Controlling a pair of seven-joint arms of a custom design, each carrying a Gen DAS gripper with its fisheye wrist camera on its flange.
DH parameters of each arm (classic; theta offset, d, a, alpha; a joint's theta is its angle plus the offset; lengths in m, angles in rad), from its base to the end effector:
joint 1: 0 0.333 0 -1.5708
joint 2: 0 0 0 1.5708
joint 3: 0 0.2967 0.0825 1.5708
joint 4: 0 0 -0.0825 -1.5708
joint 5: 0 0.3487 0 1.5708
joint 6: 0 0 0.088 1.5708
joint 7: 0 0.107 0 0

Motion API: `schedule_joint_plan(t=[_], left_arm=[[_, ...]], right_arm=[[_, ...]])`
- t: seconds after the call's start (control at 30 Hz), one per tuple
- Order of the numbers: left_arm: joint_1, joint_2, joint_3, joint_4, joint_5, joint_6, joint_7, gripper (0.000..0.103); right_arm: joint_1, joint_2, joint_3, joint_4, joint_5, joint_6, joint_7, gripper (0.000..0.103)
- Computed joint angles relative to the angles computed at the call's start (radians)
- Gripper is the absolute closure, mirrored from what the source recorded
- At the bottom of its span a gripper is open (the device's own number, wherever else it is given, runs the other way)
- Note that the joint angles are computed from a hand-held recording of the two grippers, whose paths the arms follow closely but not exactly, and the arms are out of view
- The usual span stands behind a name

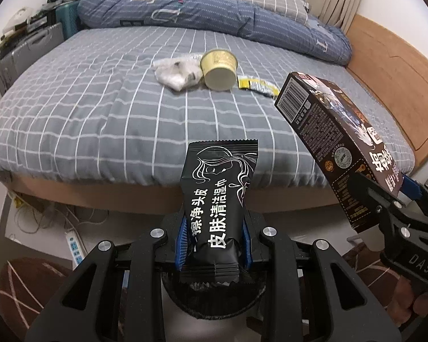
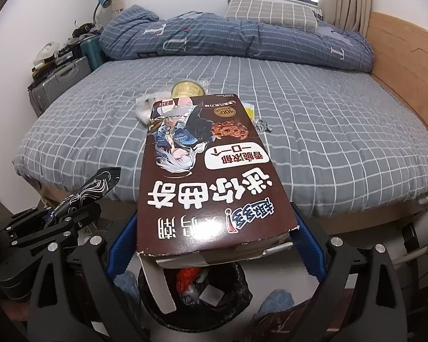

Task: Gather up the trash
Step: 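Lift the black packet and brown box and carry both over the bin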

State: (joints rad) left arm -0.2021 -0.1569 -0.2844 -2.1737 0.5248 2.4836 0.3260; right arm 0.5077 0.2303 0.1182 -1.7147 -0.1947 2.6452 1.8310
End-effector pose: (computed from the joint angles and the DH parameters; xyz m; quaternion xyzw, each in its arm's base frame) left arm 0.4497 -0.2467 0.5031 -0.7938 0.5231 -0.2336 0.2042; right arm 0.5187 0.3724 0.5278 -0.8039 0.4822 -0.1723 0.3025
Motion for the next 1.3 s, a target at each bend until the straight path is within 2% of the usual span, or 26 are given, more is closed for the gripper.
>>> schedule_joint_plan(t=[0.4,0.6,1.07,1.17,1.3], left_arm=[[-0.008,-0.023,-0.003,-0.12,-0.065,0.043,0.003,0.075],[-0.009,-0.006,0.008,-0.166,-0.112,0.08,0.024,0.075],[0.014,0.048,0.039,-0.235,-0.144,0.122,0.034,0.075],[0.02,0.047,0.044,-0.247,-0.146,0.121,0.032,0.075],[0.022,0.05,0.047,-0.26,-0.158,0.122,0.041,0.075]], right_arm=[[-0.003,-0.053,0.016,-0.144,0.009,-0.028,0.0,0.013],[0.001,-0.022,0.019,-0.159,0.008,-0.051,-0.01,0.013],[0.033,0.179,0.024,-0.004,0.069,-0.207,-0.07,0.013],[0.044,0.215,0.027,0.039,0.076,-0.23,-0.094,0.012],[0.074,0.236,0.008,0.065,0.042,-0.22,-0.088,0.01]])
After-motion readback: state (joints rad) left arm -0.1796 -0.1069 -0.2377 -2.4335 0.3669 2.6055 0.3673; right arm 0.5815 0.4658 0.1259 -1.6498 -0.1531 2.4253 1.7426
